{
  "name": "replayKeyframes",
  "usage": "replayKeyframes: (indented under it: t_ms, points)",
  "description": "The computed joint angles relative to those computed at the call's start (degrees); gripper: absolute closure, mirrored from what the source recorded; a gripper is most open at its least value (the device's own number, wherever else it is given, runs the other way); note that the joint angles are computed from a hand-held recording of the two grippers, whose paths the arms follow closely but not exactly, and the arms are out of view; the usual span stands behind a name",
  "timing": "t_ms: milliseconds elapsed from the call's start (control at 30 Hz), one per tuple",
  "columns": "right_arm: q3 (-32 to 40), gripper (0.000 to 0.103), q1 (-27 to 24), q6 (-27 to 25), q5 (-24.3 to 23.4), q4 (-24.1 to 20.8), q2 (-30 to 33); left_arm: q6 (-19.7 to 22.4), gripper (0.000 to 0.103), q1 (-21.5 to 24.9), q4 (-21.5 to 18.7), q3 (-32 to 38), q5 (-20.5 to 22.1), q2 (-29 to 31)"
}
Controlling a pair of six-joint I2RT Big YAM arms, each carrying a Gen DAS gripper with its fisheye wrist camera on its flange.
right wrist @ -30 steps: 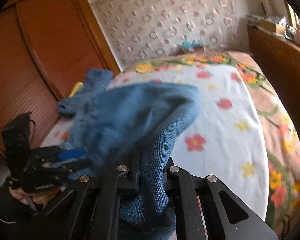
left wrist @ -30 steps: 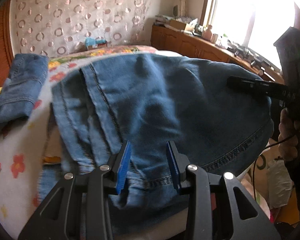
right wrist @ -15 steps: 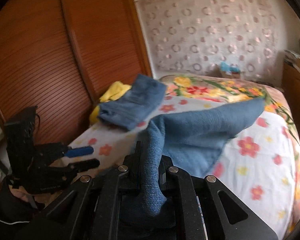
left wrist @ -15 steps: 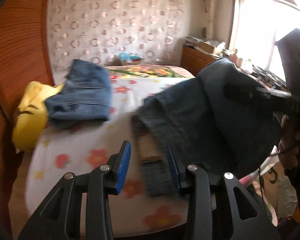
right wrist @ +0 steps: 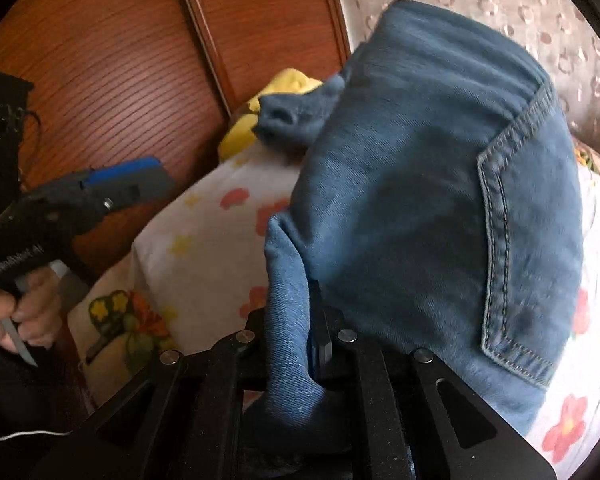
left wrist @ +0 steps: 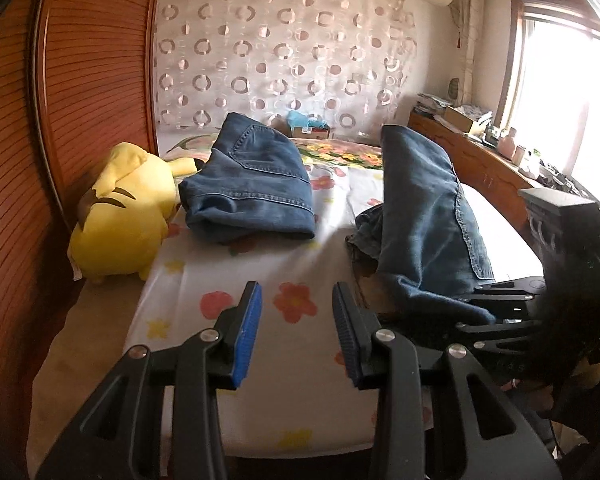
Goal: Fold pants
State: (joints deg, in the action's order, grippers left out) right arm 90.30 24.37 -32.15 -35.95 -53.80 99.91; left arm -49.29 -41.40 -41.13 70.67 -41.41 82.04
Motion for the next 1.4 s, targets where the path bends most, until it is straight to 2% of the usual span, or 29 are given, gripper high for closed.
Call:
replayKeyframes:
  t_ms: [33,67,100,167,300,400,567,733,767,833,900,967,1133,1200,1300,1400]
  points:
    - [0.1,0.09,-0.1,0.1,-0.3,-0.3,-0.2,0.1,0.067,0.0,0.1,0.1,0.0,0.1]
    - [0.7,0.081,-0.6,0.0,-1.4,-1.4,-0.4,0.2,0.067,0.0,0.3,0.1,0.0,0.1]
    - [0.6,0.068,-0.5,0.2,-2.1,-1.5,-1.0,0.5,0.067,0.0,0.6,0.3,0.1,0.3]
    - [0.0,0.054,-1.4,-0.1,-2.8,-0.5,-2.9,0.8,0.068,-0.3,0.7,0.6,0.0,0.4]
    - [-0.7,0.054,-4.2,0.4,-3.5,1.6,-5.8,2.2,0.068,-0.6,1.3,2.2,0.4,1.7]
    - [-0.4,0.054,-6.0,1.5,-1.9,5.0,-6.5,4.2,0.067,-0.7,2.1,4.0,1.3,3.1]
    - [2.8,0.054,-7.6,2.7,2.7,8.6,-3.5,7.2,0.067,-0.9,4.7,7.3,4.5,6.1]
    - [9.0,0.054,-7.5,3.4,6.0,9.1,1.7,10.6,0.067,-0.8,4.3,11.5,8.2,10.7]
    - [10.8,0.053,-7.3,3.7,6.7,9.0,3.1,10.7,0.067,-0.7,3.7,11.9,8.9,11.3]
    - [13.9,0.05,-7.2,4.2,7.0,7.7,5.2,9.9,0.067,-0.6,-1.0,13.9,9.4,13.6]
    - [17.5,0.044,-6.7,4.6,7.8,5.9,7.8,9.9,0.067,-0.8,-1.8,13.4,8.9,14.1]
    - [20.7,0.042,-6.2,4.5,8.1,3.7,10.2,8.3,0.067,-0.6,-1.4,11.8,10.1,13.7]
    - [23.7,0.038,-4.8,4.6,9.8,1.8,13.3,7.2,0.067,-0.8,0.8,8.6,10.7,12.7]
    - [23.7,0.034,-4.0,4.3,11.8,2.4,14.1,6.8,0.067,-0.8,1.7,7.7,11.0,12.3]
    - [26.2,0.03,-3.4,4.4,14.0,0.2,17.1,6.6,0.067,-0.8,2.2,7.0,11.2,12.0]
    - [26.8,0.024,-3.9,5.8,13.0,0.1,18.2,6.4,0.067,-0.8,2.5,6.7,11.3,11.7]
